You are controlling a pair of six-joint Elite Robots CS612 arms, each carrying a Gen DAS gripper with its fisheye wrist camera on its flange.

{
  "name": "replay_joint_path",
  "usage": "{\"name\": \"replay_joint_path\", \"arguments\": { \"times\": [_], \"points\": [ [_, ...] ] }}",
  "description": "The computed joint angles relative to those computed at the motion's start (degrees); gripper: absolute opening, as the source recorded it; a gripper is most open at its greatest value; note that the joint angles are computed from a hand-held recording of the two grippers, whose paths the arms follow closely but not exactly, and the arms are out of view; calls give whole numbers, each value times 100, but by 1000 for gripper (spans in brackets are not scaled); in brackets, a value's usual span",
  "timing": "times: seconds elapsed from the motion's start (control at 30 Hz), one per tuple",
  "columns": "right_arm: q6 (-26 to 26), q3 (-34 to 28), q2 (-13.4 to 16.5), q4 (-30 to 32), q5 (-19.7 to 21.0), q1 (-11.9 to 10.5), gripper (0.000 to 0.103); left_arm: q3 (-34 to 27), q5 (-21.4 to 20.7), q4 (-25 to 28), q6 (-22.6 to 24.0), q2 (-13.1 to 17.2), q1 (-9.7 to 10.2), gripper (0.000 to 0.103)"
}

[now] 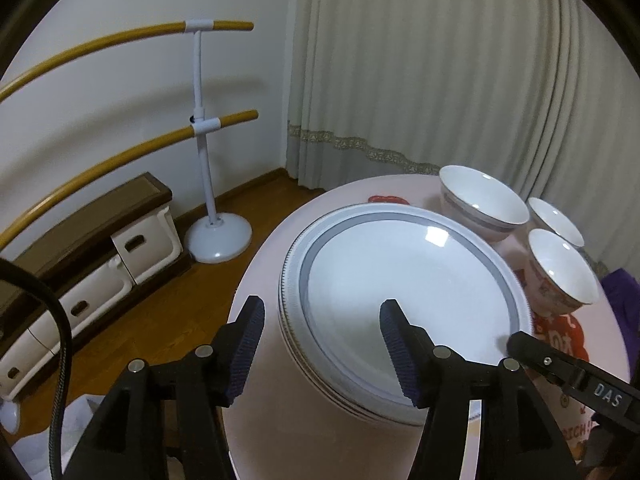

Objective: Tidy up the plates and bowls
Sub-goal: 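Open both tools to release the plates onto the stack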

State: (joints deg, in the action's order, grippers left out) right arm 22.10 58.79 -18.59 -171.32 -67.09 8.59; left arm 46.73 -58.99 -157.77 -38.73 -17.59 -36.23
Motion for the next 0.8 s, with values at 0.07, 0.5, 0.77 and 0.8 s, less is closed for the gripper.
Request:
{"name": "replay_joint_path", "arguments": {
  "times": [0.07,0.5,0.77,0.8],
  "points": [
    [-76,195,-112,-105,-71,-8,56,73,-16,-34,-14,-49,-22,65],
    [-581,1492,-900,-983,-628,-86,85,1023,250,-645,-57,-628,-355,97],
    [-696,2283,-1383,-1535,-851,-197,99,1672,313,-999,-93,-1047,-596,99],
    [-700,2367,-1428,-1616,-865,-222,100,1729,348,-1062,-47,-1088,-638,99]
  ]
}}
